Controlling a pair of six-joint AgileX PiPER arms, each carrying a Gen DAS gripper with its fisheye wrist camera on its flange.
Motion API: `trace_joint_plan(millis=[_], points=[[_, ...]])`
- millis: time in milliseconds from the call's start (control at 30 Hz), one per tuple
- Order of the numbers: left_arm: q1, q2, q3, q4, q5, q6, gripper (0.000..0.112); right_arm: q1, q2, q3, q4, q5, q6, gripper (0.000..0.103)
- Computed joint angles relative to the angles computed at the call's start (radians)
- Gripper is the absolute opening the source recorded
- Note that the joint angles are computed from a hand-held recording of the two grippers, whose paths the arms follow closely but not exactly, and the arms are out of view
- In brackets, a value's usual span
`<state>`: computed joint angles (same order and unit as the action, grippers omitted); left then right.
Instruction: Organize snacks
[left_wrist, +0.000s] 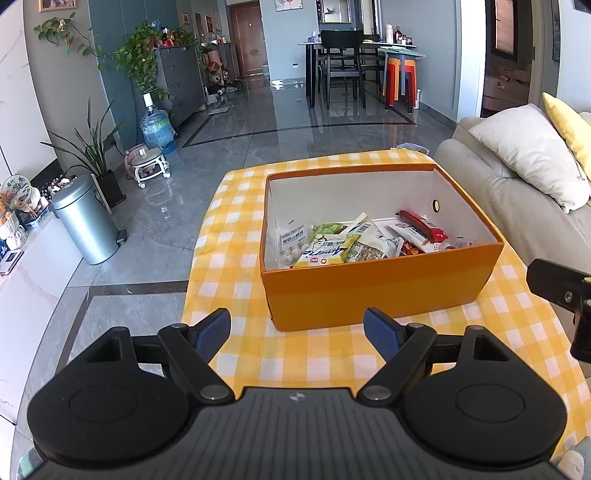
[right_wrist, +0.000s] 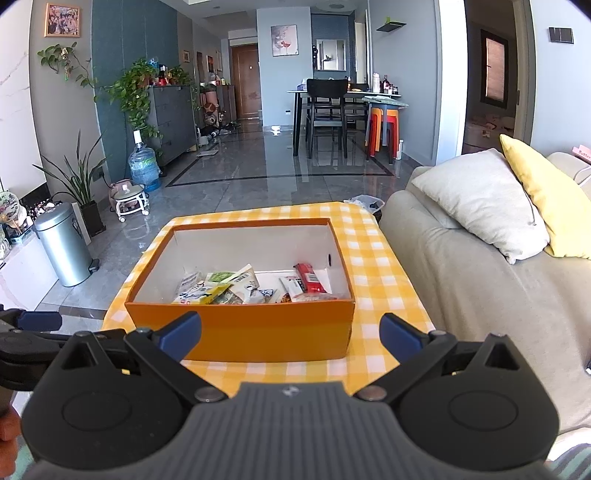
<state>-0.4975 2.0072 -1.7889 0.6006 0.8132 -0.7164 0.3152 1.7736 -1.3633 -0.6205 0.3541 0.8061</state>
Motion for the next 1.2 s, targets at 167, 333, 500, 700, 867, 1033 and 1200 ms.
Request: trace_joint_plan(millis=[167, 333, 500, 700, 867, 1033, 1200], points=[[0.002, 0.002, -0.007, -0.009, 0.007, 0.003, 0.096, -0.001, 0.002, -0.002, 0.015, -0.002, -0.009, 0.099], [0.003, -0.001, -0.006, -0.010, 0.006, 0.004, 0.096, 0.003, -0.002, 0.000, 0.003, -0.001, 0.004, 0.099], [0.001, -0.002, -0.005, -0.008, 0.007, 0.001, 0.096, 0.003, -0.004, 0.003, -0.004, -0.003, 0.009, 0.099], [0.003, 0.000, -0.009, -0.012, 0.006, 0.006, 0.096, 0.002, -0.005, 0.008, -0.006, -0.010, 0.009, 0.099], [0.003, 0.001, -0.011, -0.013, 0.007, 0.010, 0.096, 0.004, -0.008, 0.009, -0.002, -0.008, 0.003, 0.099], [0.003, 0.001, -0.011, -0.014, 0.007, 0.011, 0.096, 0.001, -0.010, 0.011, 0.007, -0.015, -0.009, 0.099], [0.003, 0.001, -0.012, -0.014, 0.008, 0.011, 0.096, -0.002, -0.007, 0.006, 0.028, -0.013, -0.032, 0.099]])
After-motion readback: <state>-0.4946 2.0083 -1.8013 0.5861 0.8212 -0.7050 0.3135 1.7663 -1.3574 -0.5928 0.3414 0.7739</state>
